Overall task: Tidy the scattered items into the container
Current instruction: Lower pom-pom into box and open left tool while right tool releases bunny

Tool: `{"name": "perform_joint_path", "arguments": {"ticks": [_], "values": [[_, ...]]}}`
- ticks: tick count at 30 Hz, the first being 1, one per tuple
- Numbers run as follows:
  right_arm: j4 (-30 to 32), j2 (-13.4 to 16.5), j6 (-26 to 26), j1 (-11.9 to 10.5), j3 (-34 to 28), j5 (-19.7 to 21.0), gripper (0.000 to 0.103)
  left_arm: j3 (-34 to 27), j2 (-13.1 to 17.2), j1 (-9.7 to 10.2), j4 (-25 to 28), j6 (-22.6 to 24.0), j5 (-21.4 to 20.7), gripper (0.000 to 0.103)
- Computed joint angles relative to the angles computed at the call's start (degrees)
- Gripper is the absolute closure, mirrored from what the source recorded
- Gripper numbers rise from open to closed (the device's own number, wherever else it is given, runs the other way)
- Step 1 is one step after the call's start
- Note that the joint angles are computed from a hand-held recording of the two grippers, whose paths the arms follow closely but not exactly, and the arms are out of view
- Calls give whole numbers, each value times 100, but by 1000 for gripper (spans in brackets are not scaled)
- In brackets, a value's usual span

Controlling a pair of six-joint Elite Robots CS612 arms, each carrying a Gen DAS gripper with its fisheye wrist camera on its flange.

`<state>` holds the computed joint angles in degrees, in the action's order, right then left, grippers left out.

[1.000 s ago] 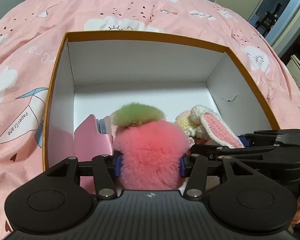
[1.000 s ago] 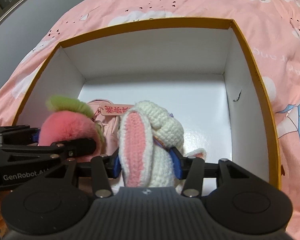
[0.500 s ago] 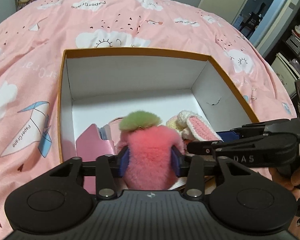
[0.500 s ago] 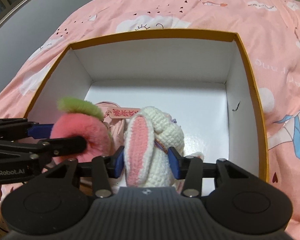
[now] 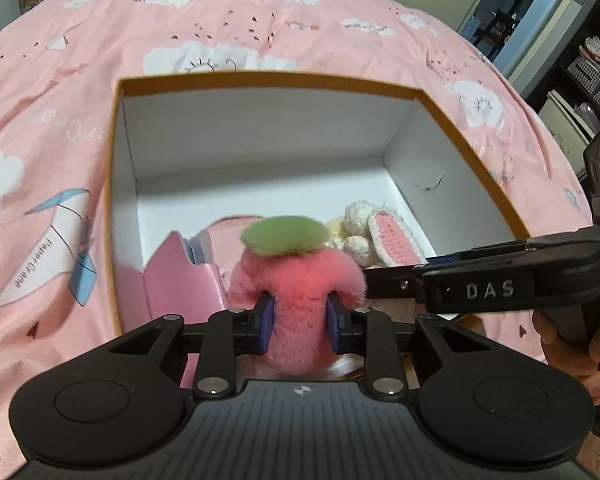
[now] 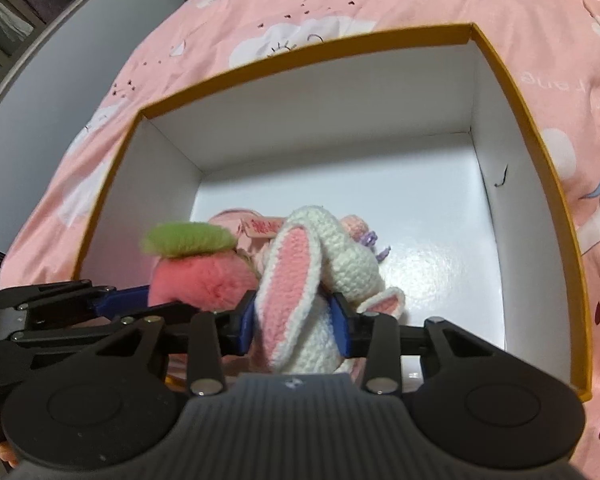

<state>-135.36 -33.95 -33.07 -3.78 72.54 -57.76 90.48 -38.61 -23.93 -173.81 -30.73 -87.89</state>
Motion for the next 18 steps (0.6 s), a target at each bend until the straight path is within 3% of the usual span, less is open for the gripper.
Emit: {"name": "perform_joint_path", "arguments": {"ticks": [6, 8, 13, 18], "values": [[-382, -41, -211, 50, 142, -173, 61, 52, -15, -24, -114, -17, 85, 70], [-518, -59, -294, 59, 191, -222, 56, 87, -28, -38, -185, 6, 142, 69], [-730, -127, -427, 37, 331, -249, 53, 175, -78, -85, -309, 94, 307, 59], [-1096, -205, -451, 3, 510, -222, 43, 283, -130, -122, -530, 175, 379, 50]]}}
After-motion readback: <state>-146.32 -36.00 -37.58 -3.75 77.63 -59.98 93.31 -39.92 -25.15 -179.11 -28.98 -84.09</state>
